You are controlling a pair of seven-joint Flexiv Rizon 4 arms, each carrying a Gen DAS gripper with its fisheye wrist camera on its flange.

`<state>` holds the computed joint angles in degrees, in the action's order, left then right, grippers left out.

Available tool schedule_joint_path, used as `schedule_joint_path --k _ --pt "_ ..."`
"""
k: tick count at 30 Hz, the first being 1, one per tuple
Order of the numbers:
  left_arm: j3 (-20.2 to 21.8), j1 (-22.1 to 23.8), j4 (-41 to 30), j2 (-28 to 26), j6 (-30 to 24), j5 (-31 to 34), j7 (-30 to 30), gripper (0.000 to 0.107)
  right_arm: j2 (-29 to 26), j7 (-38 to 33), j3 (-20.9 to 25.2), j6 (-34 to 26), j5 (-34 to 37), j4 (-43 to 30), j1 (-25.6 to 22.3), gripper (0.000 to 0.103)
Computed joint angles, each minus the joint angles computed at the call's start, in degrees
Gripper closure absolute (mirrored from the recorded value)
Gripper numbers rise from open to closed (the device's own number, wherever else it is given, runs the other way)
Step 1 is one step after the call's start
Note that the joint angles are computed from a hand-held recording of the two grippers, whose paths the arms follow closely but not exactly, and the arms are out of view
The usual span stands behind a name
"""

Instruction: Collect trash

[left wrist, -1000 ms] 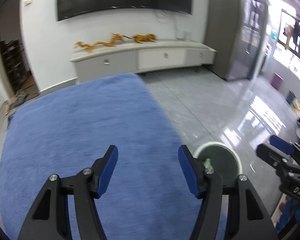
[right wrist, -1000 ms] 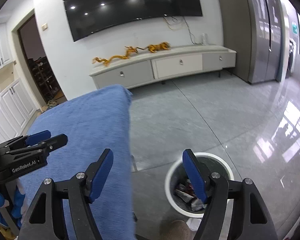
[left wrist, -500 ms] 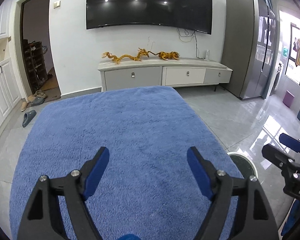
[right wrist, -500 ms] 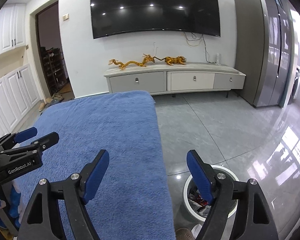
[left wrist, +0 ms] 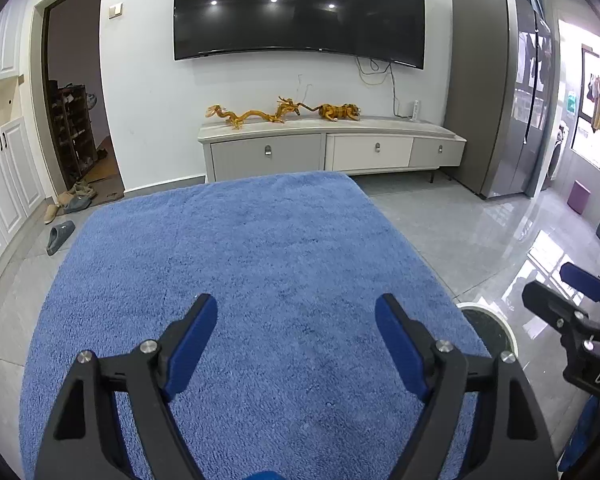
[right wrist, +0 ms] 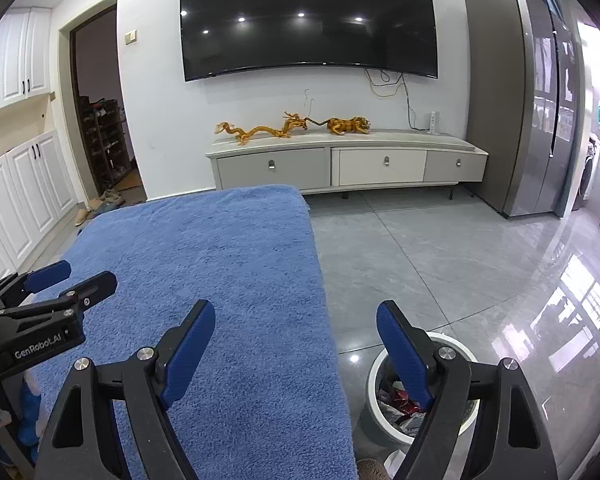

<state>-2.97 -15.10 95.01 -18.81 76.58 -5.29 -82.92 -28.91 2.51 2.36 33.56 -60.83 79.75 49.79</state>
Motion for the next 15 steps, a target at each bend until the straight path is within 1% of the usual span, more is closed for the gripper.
schedule_joint_path --k 4,15 --pt "0.48 -0.72 -0.96 -0.52 -0.74 1.16 -0.71 0.020 0.26 1.21 -0.14 -0.33 -0.56 0.68 -0.02 0.020" --pt "0.66 -1.24 -2.84 -1.94 -3.15 2.49 -1.27 0.020 1.13 3.12 0.51 0.31 0.03 2.70 -1.29 0.019"
